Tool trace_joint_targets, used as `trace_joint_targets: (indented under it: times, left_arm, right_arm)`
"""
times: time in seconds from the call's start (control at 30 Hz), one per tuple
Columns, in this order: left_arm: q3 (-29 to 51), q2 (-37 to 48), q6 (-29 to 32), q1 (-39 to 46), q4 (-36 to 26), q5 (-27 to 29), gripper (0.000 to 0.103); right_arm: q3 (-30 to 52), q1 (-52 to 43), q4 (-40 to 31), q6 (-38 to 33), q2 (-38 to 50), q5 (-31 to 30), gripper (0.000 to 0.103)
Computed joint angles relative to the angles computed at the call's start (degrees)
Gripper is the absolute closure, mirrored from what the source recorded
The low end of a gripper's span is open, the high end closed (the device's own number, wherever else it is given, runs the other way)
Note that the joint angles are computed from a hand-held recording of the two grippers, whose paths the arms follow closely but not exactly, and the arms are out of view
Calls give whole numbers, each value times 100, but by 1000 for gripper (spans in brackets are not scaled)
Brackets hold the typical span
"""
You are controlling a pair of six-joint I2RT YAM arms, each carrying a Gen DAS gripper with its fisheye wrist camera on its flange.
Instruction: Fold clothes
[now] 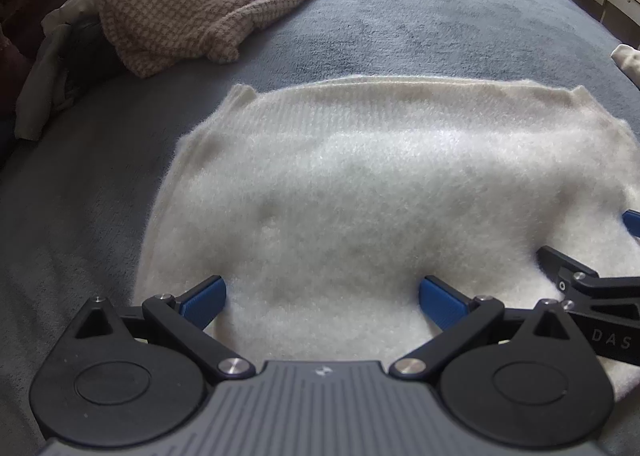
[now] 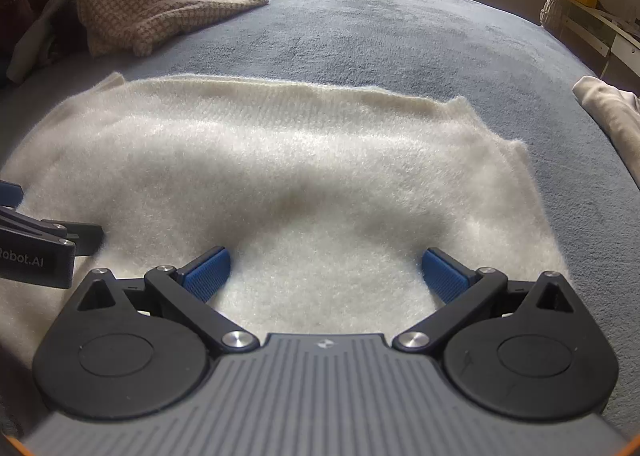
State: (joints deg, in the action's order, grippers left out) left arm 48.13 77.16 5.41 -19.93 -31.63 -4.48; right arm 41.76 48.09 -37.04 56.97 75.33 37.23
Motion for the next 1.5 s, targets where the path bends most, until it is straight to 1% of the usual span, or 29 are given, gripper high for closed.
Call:
trace_joint_targets:
  times: [0.4,1.5]
  left_arm:
    - [151,79,-139,-97,-203,-164,0]
    - [296,179,-271,-175,-386,-299,0]
  right_arm:
    - [10,-19,-39,-30,-25,-26,1]
    - [36,-45,-67,-49,-10,-69,1]
